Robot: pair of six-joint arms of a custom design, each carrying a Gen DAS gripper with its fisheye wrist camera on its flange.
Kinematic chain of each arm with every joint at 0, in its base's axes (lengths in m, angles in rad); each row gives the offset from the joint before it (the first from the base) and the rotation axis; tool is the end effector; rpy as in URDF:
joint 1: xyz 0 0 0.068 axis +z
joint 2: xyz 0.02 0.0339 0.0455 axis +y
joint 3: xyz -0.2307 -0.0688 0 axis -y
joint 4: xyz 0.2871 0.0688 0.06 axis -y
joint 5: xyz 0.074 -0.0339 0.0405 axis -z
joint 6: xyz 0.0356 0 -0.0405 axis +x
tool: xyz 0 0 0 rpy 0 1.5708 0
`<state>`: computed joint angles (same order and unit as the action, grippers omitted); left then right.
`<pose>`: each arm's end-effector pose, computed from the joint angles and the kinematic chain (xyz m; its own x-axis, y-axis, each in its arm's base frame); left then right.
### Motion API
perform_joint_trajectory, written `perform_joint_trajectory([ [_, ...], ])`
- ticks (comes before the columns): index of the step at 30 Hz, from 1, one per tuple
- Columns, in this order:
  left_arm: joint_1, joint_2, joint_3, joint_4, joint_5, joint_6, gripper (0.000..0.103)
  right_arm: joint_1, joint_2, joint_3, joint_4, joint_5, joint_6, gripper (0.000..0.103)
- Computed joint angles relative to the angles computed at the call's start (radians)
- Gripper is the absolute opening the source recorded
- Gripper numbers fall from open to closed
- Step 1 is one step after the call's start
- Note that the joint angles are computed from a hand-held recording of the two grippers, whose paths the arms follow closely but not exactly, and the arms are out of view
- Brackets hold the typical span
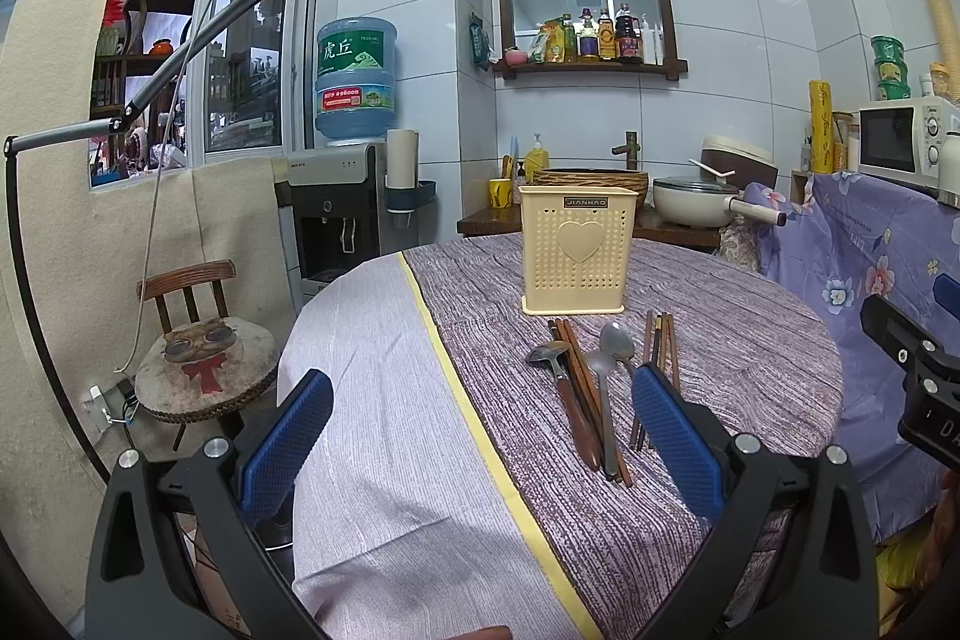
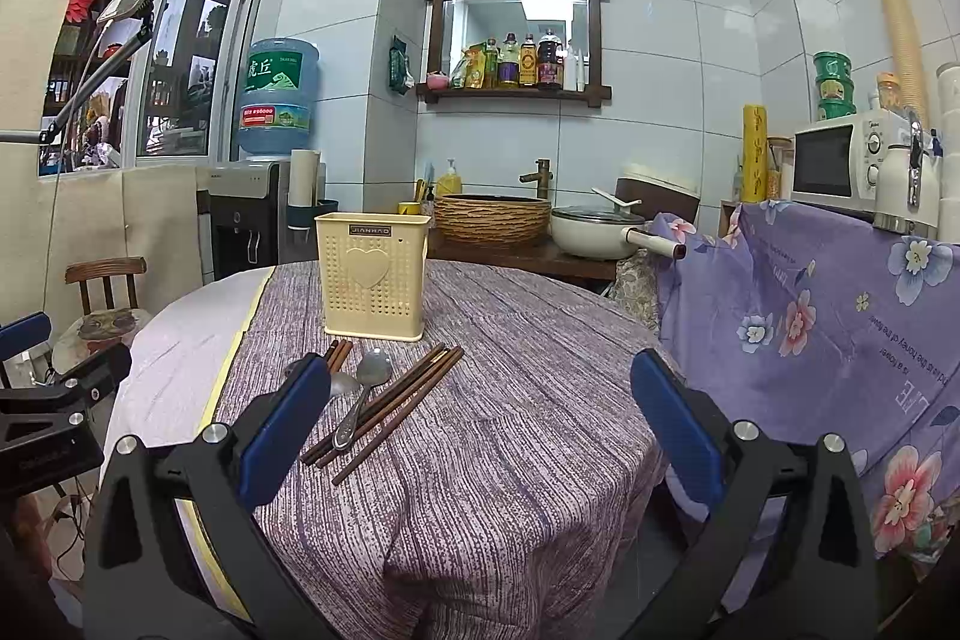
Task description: Organize utensils
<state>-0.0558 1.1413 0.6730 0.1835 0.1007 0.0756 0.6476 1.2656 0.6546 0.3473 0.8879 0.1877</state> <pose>0.3115 -0.0210 0.2165 -0.2683 0.0902 -0.9591 0.1726 0.9840 0.0443 0.2666 0.1670 0.1928 -0.1638 0.0237 -0.9862 0.2516 0.9677 -0.0185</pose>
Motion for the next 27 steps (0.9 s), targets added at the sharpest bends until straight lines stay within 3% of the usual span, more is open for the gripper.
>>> perform_joint_trajectory([
  [10,0.007,0.039,0.017,-0.016,0.002,-0.002,0.099,-0.011,0.025,0.007,-0.001,-0.005,0.005,0.098],
  [15,0.011,0.144,0.104,-0.101,0.006,0.022,0.099,-0.058,0.086,0.068,-0.104,-0.076,0.061,0.098],
  [19,0.006,0.285,0.242,-0.196,-0.006,0.061,0.099,-0.126,0.182,0.175,-0.238,-0.192,0.112,0.098],
  [22,0.012,0.402,0.382,-0.282,0.031,0.060,0.097,-0.175,0.244,0.240,-0.271,-0.281,0.127,0.098],
  [27,0.006,0.562,0.599,-0.411,0.074,0.050,0.083,-0.261,0.346,0.392,-0.352,-0.427,0.152,0.098],
])
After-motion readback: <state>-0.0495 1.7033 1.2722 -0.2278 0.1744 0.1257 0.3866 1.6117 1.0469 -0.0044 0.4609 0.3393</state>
